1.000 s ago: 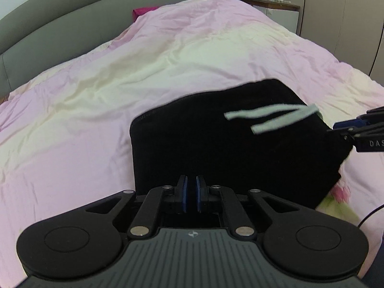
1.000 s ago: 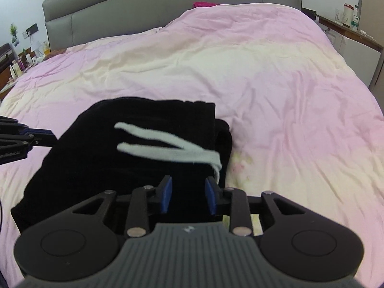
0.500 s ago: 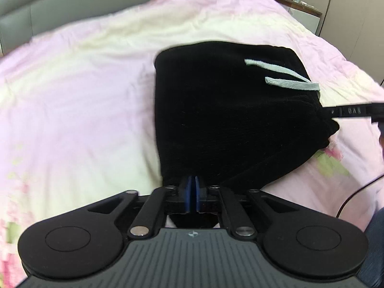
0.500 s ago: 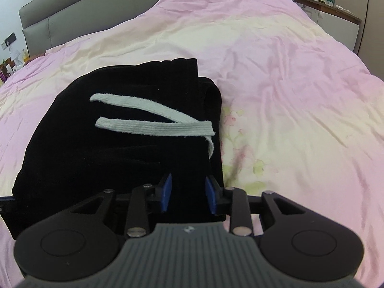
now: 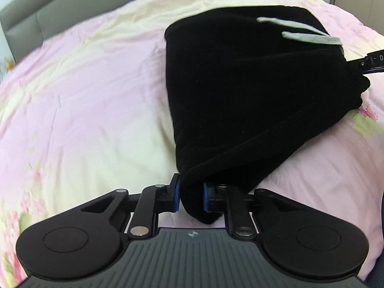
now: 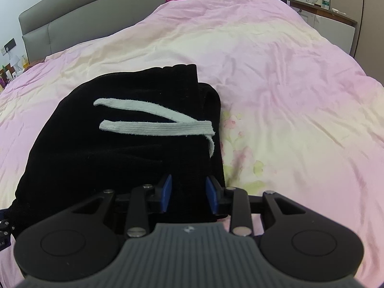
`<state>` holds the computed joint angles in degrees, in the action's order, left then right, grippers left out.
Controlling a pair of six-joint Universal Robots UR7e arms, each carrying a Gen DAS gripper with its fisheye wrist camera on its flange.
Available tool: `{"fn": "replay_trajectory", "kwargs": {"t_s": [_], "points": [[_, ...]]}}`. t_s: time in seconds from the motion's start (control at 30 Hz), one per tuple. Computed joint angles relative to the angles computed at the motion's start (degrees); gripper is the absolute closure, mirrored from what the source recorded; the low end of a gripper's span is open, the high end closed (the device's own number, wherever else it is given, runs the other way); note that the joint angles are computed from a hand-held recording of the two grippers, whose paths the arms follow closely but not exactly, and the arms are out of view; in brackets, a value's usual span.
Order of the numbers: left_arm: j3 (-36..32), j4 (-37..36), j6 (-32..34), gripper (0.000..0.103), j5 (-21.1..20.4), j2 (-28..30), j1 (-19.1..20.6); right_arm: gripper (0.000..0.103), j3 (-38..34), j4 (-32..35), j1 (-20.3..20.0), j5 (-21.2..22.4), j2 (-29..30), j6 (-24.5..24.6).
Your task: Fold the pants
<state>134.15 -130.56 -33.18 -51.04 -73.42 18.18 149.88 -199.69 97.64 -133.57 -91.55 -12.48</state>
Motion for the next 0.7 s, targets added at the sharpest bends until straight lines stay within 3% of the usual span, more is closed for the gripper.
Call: {"fn": "replay_trajectory", "kwargs": {"t_s": [0.23, 0.37, 0.47, 0.57, 0.67, 0.7], "points": [[0.2, 5.0, -1.0, 0.092, -1.0, -2.8, -2.1, 0.075, 0.4, 0.6, -1.1, 1.4, -1.1, -1.0], [-0.8, 10.7, -2.6, 0.103, -1.8, -5.9, -3.2, 0.075, -0.1, 5.0, 0.0, 0.4, -2.9, -0.7], [-1.7, 14.1, -3.5, 0.103, 0.0, -8.4, -4.2, 0.069, -0.4, 10.8, 0.8, 0.2, -6.2, -0.3], [-3.4, 10.6, -2.5, 0.092, 0.0, -10.1, -2.4, 0.053, -0.7, 18.6, 0.8, 1.4, -12.2, 2.3], [-7.1, 3.7, 1.3, 0.066, -1.5, -8.1, 1.0, 0.04, -1.4, 26.0, -2.5, 7.9, -19.8, 5.1], [-8.3, 0.6, 2.7, 0.051, -2.9, -7.0, 2.5, 0.037, -2.1, 28.5, -3.6, 10.2, -21.7, 6.0]]}}
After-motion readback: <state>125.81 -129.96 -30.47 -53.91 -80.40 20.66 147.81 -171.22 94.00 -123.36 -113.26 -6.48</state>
